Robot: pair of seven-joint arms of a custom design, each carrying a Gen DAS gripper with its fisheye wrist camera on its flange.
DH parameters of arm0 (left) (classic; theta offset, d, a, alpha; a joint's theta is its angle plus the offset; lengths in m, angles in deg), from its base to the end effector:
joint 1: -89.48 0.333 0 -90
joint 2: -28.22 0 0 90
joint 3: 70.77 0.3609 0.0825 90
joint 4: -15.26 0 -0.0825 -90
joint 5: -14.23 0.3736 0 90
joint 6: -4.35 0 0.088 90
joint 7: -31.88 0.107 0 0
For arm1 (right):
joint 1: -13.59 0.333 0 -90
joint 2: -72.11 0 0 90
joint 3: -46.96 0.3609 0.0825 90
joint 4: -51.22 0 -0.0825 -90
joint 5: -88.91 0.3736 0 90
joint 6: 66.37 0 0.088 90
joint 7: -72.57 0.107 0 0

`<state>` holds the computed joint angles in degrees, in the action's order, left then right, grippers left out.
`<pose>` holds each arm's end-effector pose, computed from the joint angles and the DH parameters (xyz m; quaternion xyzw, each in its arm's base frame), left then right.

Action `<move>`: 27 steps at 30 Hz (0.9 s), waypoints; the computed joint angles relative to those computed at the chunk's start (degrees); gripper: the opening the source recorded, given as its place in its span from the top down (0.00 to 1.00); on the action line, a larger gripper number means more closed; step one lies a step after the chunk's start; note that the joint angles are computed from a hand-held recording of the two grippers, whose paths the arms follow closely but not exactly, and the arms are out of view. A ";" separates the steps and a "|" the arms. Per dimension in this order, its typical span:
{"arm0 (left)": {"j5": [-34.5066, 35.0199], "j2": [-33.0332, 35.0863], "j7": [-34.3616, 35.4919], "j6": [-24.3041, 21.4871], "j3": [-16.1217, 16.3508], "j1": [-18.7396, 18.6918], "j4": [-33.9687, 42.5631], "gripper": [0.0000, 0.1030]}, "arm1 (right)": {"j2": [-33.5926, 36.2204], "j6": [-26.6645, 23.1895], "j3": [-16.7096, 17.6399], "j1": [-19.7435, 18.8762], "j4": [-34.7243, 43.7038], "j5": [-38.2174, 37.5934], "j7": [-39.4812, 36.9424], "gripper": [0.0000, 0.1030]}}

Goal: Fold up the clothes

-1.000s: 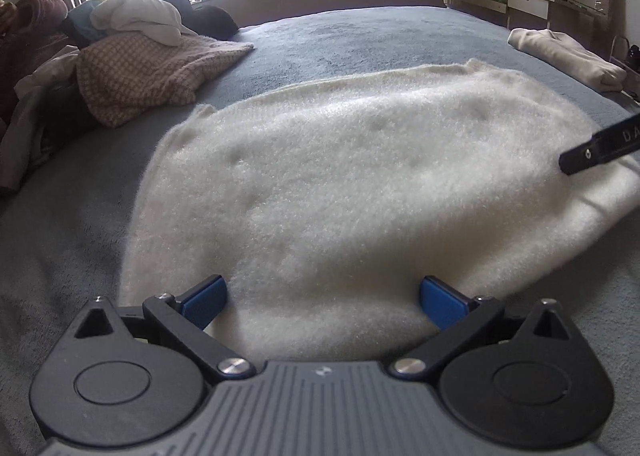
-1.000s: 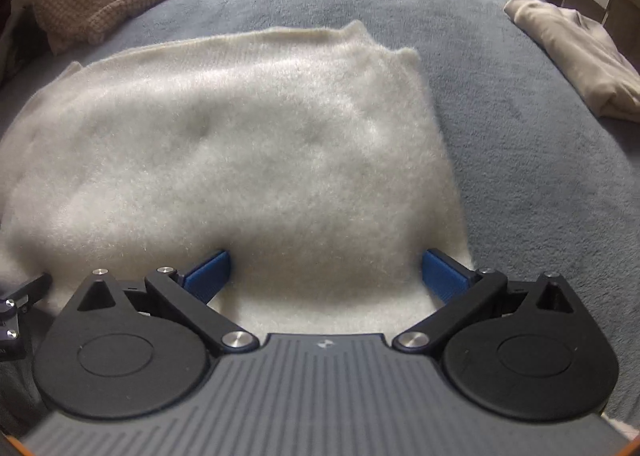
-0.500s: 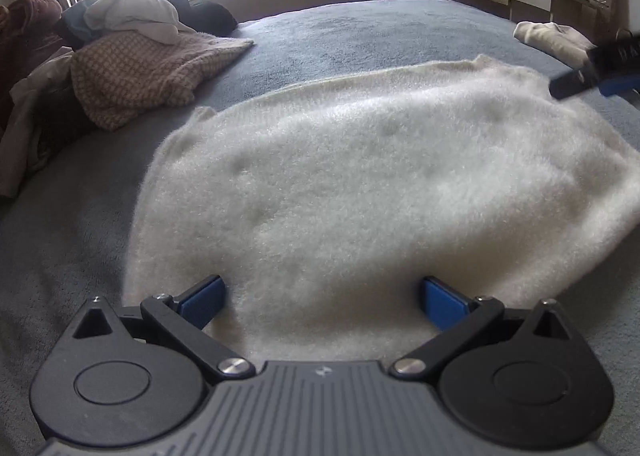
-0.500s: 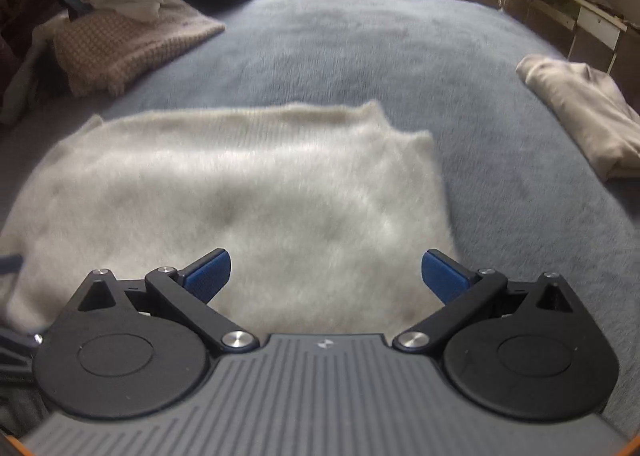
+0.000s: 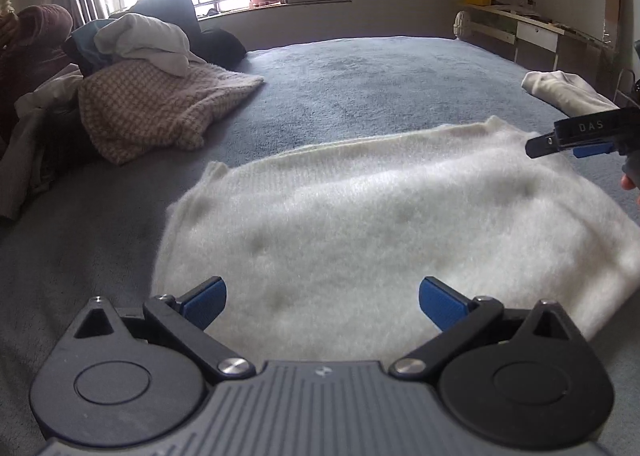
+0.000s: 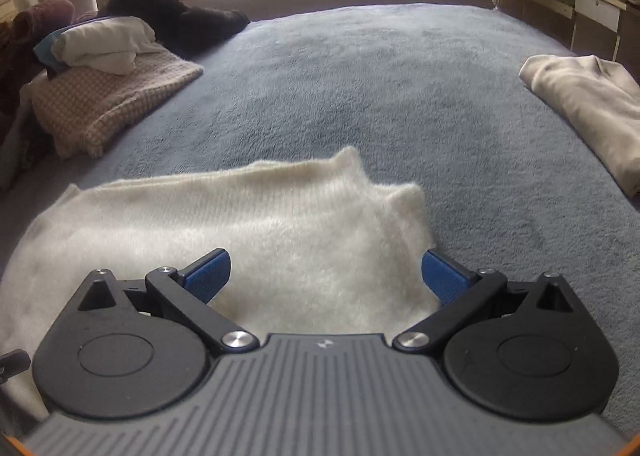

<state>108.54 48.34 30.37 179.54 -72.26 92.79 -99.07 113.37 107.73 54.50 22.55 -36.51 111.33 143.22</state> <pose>0.6056 -0.0581 0.3575 -0.6584 0.6431 -0.2386 0.3100 0.7593 0.1655 0.3620 -0.7070 0.5877 -0.1830 0.3481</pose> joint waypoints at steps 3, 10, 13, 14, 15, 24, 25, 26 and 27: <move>-17.92 3.28 14.44 -2.41 -0.92 0.27 0.86 0.00 | 3.99 -6.00 -3.17 1.49 5.51 -0.69 3.82 0.01; -20.81 3.76 13.23 -2.06 4.14 -4.43 0.93 0.00 | -0.80 5.66 1.08 0.21 -2.54 -2.49 1.04 0.01; -23.16 3.74 15.02 -1.90 5.44 -5.69 0.68 0.00 | -0.59 7.27 7.97 -3.38 -4.22 -2.80 -4.84 0.01; -24.42 3.70 16.09 -1.98 5.54 -5.88 0.57 0.00 | 0.01 5.48 6.55 -1.94 -3.55 -3.82 -4.56 0.01; -25.62 3.67 17.10 -2.07 5.67 -6.08 0.46 0.00 | 1.10 2.72 3.14 0.59 -2.39 -8.46 -0.26 0.01; -34.54 3.35 24.46 -3.46 6.74 -7.91 -0.19 0.00 | -1.85 4.67 -1.54 6.30 -6.06 -5.32 -1.55 0.01; -35.69 3.34 25.41 -3.90 6.50 -7.87 -0.19 0.00 | -1.44 4.43 -3.08 7.73 -6.18 -5.73 -1.13 0.01; -36.74 3.38 26.27 -4.50 6.33 -7.92 -0.05 0.00 | -0.62 6.75 -4.18 8.95 -6.84 -6.36 -1.23 0.01; -37.67 3.40 27.03 -4.93 6.21 -7.97 0.05 0.00 | -0.07 7.96 -5.54 10.27 -7.11 -6.77 -1.00 0.01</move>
